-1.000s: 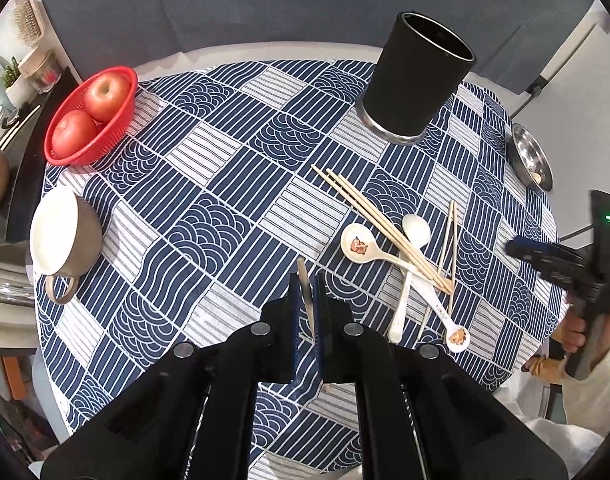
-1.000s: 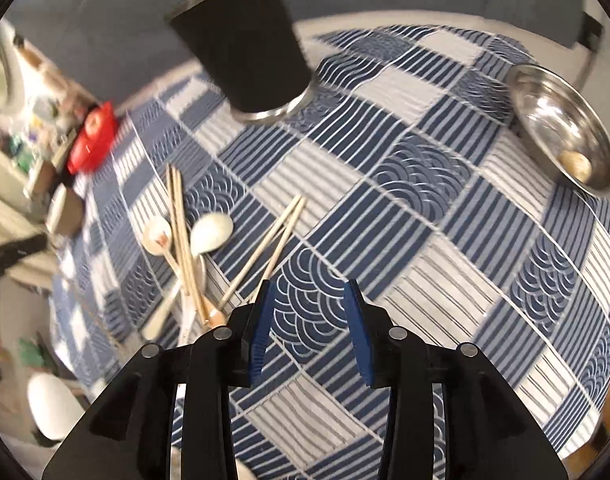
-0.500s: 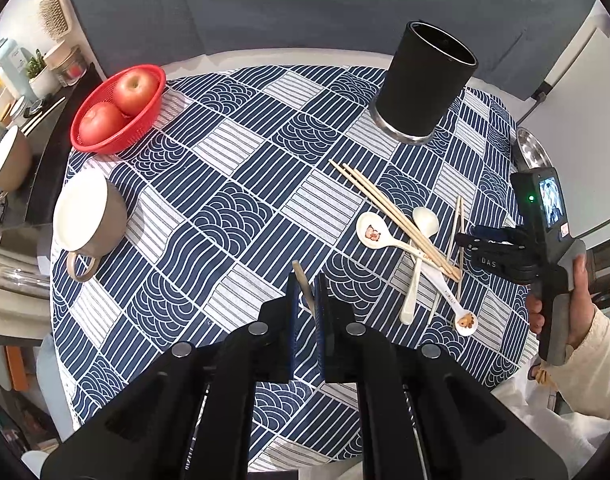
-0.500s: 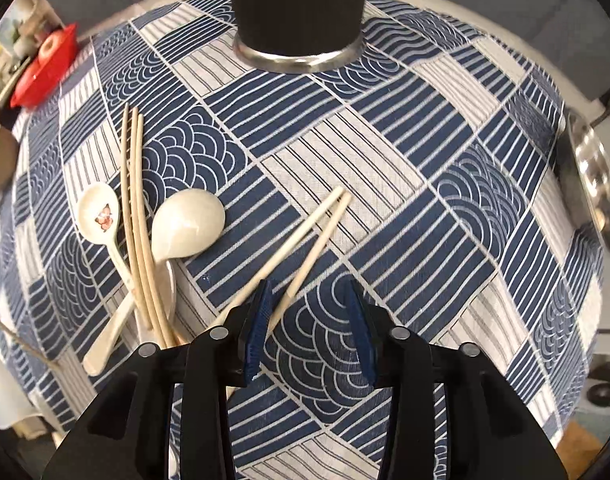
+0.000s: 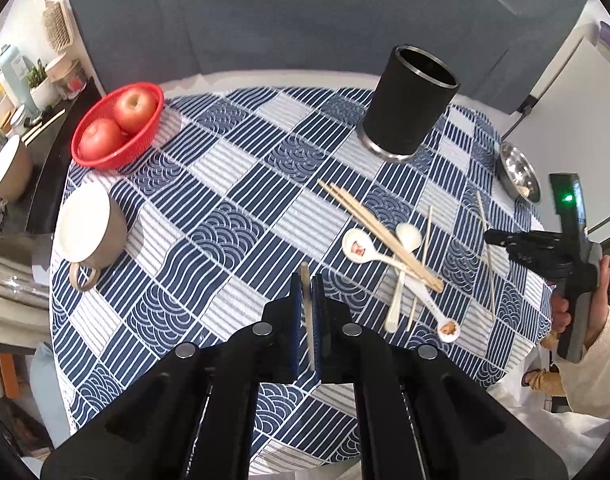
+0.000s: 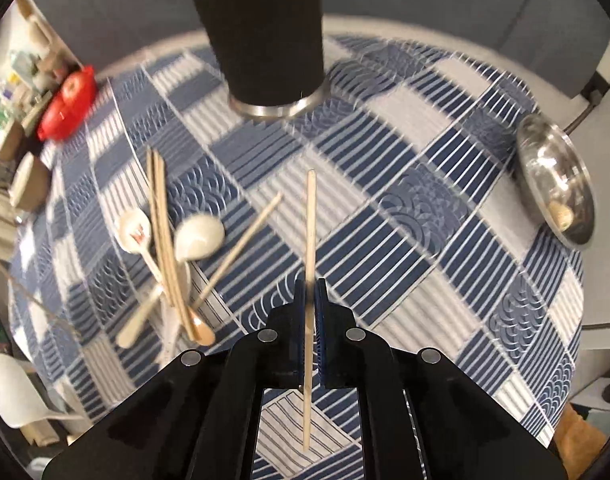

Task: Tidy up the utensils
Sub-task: 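Lift the chopstick with the right gripper over the black holder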

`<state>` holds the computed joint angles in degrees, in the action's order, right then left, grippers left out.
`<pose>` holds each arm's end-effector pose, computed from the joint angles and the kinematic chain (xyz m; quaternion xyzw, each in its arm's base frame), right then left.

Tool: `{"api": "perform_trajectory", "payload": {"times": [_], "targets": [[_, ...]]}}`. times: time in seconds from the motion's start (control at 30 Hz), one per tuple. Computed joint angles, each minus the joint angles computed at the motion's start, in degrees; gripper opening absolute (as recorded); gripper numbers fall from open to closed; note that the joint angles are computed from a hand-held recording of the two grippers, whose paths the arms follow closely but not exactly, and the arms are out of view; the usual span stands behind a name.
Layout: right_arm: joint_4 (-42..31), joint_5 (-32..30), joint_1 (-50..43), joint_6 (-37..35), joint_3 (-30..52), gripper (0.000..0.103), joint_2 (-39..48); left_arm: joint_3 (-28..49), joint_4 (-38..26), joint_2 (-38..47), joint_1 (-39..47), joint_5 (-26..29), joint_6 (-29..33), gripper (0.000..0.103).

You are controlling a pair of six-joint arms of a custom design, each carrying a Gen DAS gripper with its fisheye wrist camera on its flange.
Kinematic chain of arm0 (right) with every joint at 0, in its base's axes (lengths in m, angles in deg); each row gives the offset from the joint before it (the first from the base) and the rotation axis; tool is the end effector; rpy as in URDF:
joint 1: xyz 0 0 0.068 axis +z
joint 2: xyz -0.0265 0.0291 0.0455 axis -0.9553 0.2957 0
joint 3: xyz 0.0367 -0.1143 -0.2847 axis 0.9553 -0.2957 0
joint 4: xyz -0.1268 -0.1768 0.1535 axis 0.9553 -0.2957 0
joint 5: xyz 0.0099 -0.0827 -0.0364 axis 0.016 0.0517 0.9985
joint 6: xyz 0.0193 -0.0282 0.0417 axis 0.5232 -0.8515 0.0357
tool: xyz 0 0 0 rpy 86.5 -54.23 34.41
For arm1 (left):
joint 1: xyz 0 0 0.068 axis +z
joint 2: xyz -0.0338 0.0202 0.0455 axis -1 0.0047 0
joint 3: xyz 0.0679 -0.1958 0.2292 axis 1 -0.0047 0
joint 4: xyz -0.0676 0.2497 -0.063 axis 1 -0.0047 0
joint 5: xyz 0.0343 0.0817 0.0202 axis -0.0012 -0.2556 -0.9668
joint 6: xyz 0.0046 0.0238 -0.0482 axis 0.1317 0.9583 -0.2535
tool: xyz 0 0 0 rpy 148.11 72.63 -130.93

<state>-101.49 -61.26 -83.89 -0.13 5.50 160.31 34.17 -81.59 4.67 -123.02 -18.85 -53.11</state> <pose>0.2848 -0.0480 0.2567 -0.2024 0.9689 0.0657 0.1262 0.1164 -0.0679 0.3256 -0.0924 0.9706 -0.0433 0.2180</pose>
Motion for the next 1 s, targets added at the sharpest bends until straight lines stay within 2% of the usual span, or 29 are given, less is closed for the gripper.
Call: {"api": "perform_trajectory", "payload": {"times": [0.4,0.53,0.73,1.0], "targets": [[-14.76,-12.90,-6.38,-4.19,21.25,0.004,2.61,10.92,-1.38,5.06,-5.78,-5.32,0.17,0.005],[-18.18,-16.04,-6.61,-3.83,29.73,0.004,5.45,16.46,-0.92,9.02,-4.75,-4.82,3.41,0.005],[-21.92,-20.93,-6.15,-3.56,42.58,0.004,10.39,26.99,-1.50,16.44,-3.73,-7.14,9.32,0.005],[-29.17,-26.21,-4.02,-2.10,64.14,0.005,22.21,42.45,-2.05,26.90,-0.47,-7.17,14.63,0.005]]}}
